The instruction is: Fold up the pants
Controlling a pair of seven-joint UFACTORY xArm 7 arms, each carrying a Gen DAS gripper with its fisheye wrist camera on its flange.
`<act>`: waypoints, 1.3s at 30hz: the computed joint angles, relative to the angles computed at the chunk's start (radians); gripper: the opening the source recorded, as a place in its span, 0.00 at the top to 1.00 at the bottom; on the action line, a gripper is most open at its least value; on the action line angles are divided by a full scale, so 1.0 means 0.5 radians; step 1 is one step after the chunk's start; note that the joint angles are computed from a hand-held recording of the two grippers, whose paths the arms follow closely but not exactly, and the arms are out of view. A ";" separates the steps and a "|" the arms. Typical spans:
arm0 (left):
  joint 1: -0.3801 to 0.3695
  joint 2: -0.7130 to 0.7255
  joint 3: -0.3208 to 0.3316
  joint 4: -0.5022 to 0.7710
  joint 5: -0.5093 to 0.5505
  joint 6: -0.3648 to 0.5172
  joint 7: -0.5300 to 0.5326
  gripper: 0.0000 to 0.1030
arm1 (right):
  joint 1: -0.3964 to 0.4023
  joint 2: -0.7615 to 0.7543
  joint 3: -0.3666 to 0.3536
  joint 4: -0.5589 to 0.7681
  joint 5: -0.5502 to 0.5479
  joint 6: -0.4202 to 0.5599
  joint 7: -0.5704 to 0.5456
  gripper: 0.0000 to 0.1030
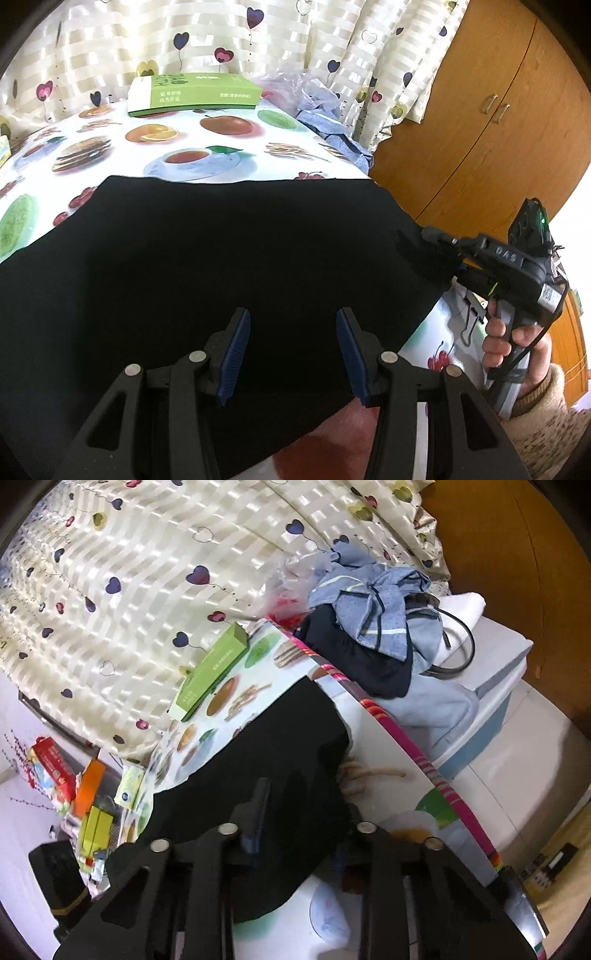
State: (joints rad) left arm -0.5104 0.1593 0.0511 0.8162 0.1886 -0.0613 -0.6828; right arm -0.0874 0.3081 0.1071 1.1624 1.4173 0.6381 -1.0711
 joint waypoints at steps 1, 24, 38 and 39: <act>0.021 0.014 -0.024 0.025 -0.005 0.005 0.019 0.50 | 0.004 -0.013 0.008 -0.006 0.016 -0.014 -0.068 0.86; 0.995 0.868 -1.268 1.264 -0.865 0.558 1.169 0.35 | 0.153 -0.106 0.033 -0.093 -0.076 -0.196 -0.419 0.92; 0.534 1.188 -0.766 1.951 -0.999 1.163 1.151 0.41 | 0.156 -0.147 0.039 -0.128 -0.064 -0.123 -0.566 0.94; 0.539 1.180 -0.769 1.932 -1.045 1.150 1.182 0.49 | 0.161 -0.152 0.036 -0.132 -0.061 -0.125 -0.581 0.94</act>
State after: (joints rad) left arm -0.2410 0.7491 -0.3332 1.7822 -0.3338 0.5139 -0.0916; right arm -0.0068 0.2320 0.1251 1.0963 1.3866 0.5756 -1.3615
